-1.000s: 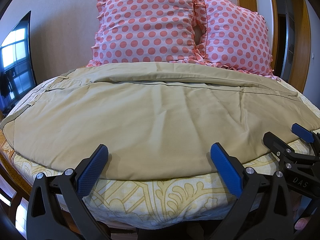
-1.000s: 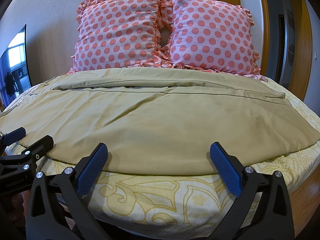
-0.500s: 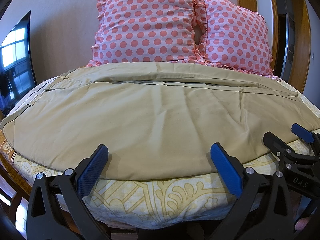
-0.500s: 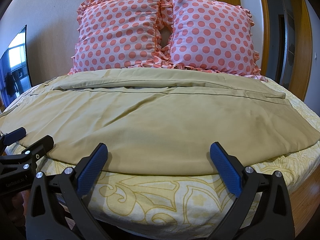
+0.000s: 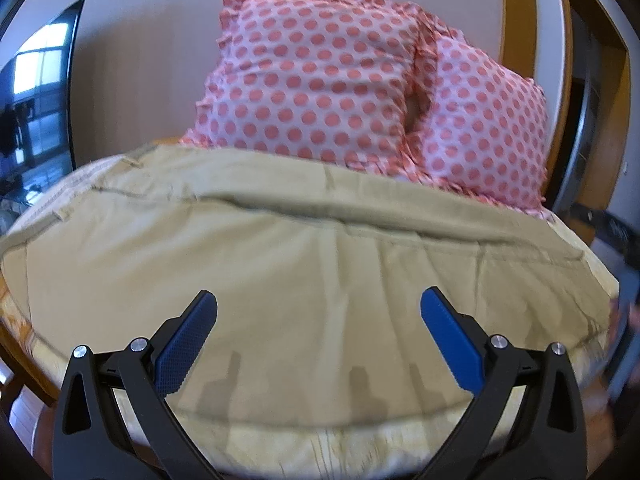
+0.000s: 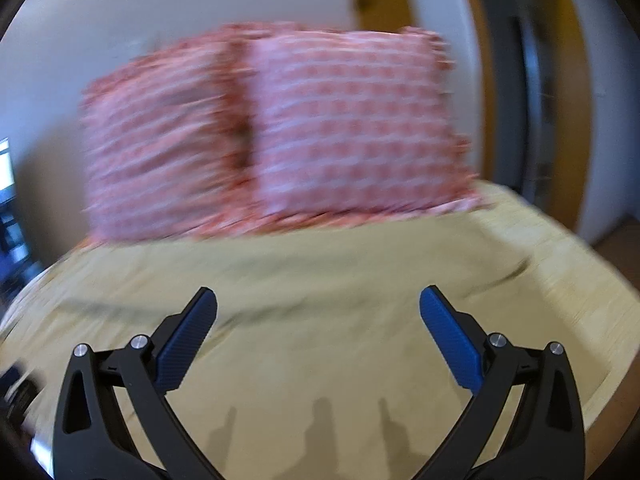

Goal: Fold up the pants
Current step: 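Grasp the trouser leg hem with the right gripper and lift it toward the waistband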

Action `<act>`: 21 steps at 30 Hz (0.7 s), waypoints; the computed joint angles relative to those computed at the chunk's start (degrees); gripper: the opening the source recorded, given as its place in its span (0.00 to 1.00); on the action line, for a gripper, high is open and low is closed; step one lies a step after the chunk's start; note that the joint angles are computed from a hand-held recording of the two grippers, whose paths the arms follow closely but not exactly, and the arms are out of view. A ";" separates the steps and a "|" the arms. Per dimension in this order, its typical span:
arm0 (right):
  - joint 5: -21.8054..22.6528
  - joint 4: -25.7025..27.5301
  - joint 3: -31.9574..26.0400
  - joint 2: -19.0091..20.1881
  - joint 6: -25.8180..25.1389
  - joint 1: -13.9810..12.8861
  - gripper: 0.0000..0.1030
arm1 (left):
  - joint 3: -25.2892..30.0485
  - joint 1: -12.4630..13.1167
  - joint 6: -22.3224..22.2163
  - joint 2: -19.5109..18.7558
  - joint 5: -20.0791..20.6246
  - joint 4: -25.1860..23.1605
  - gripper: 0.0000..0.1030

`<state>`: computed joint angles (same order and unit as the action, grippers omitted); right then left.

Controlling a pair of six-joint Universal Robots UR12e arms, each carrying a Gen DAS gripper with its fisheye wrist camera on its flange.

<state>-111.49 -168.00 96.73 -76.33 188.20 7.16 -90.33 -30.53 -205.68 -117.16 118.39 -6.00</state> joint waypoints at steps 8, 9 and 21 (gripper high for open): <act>-6.93 32.01 -24.64 13.88 18.40 -7.69 0.71 | 3.04 0.56 2.75 -2.10 0.53 0.71 0.99; -7.08 35.03 -26.77 15.29 20.11 -8.21 0.68 | 3.50 0.67 3.14 -2.35 0.16 0.37 0.99; -12.04 41.68 -33.46 21.10 22.17 -9.53 0.21 | 4.02 1.84 2.89 -3.08 -2.97 -0.29 0.99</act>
